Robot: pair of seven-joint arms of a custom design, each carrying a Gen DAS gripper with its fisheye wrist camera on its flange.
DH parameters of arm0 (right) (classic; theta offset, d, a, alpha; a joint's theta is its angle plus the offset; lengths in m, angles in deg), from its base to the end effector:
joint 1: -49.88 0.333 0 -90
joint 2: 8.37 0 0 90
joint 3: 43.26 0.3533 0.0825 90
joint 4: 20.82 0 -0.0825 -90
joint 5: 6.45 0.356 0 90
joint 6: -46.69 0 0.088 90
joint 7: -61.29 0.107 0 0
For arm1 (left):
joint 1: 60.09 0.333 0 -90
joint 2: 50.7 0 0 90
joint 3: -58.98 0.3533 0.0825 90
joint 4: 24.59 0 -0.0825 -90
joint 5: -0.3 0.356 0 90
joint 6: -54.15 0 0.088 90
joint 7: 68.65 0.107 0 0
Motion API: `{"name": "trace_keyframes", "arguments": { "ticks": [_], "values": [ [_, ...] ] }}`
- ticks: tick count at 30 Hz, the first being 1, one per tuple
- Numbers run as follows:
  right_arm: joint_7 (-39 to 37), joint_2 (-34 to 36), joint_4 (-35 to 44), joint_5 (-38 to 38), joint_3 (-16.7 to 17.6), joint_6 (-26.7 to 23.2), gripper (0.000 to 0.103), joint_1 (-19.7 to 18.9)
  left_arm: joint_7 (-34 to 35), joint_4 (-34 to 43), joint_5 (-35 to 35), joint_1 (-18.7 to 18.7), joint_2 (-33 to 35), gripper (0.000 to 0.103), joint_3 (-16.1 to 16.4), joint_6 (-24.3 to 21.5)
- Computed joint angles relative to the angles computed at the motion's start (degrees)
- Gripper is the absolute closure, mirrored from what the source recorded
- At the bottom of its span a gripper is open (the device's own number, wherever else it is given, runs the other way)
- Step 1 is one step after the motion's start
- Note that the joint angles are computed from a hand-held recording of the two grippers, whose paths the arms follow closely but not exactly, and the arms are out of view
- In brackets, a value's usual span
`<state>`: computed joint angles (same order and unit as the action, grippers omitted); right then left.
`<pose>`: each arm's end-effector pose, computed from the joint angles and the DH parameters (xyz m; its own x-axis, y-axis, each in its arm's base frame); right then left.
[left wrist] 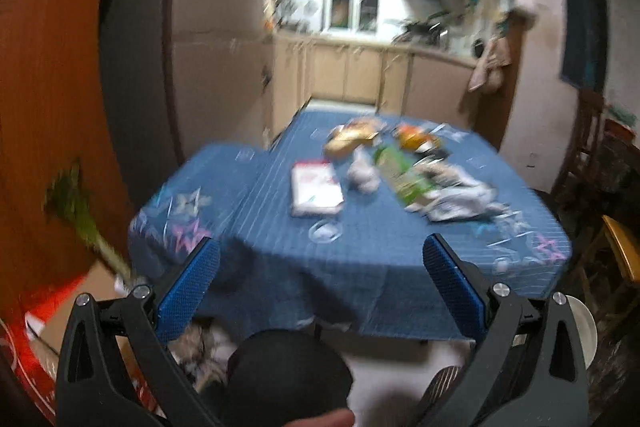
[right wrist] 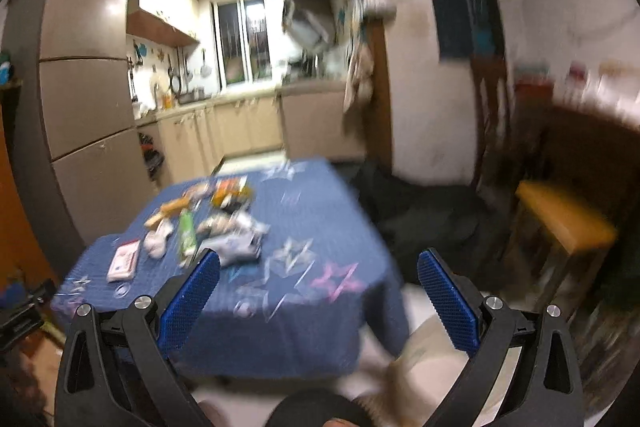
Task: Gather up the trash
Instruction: 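Grasp the white-red medicine box with the left tool while the right tool grasps the white-blue packet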
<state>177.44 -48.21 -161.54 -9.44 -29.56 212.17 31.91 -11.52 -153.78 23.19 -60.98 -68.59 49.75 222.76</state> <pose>0.3465 0.0143 0.6950 -0.3068 -0.9293 -0.2056 -0.3636 0.3140 -0.8770 0.4550 -0.1192 0.6502 -0.0083 -0.9979 0.0643 -0.5259 -0.0504 -0.8491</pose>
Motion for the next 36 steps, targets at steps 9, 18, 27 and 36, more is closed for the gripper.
{"name": "trace_keyframes", "arguments": {
  "ticks": [9,18,27,36],
  "values": [
    [-17.3,16.7,1.9,17.2,-16.8,3.8,0.005,27.3,15.0,3.3,-16.2,-6.2,7.6,0.005,6.7,-9.5],
    [-20.3,27.3,12.4,4.7,-9.6,1.6,0.005,19.0,23.6,8.8,-27.5,-3.8,14.1,0.005,4.8,-11.2],
    [-72.8,42.3,40.2,33.5,-18.9,-20.7,0.005,26.0,29.6,21.7,-33.5,-1.5,22.0,0.005,2.9,-17.5],
    [-81.2,65.2,81.8,22.9,-14.8,-60.9,0.005,18.8,30.6,34.5,-22.3,-0.1,30.2,0.005,-0.1,-20.6]
  ]
}}
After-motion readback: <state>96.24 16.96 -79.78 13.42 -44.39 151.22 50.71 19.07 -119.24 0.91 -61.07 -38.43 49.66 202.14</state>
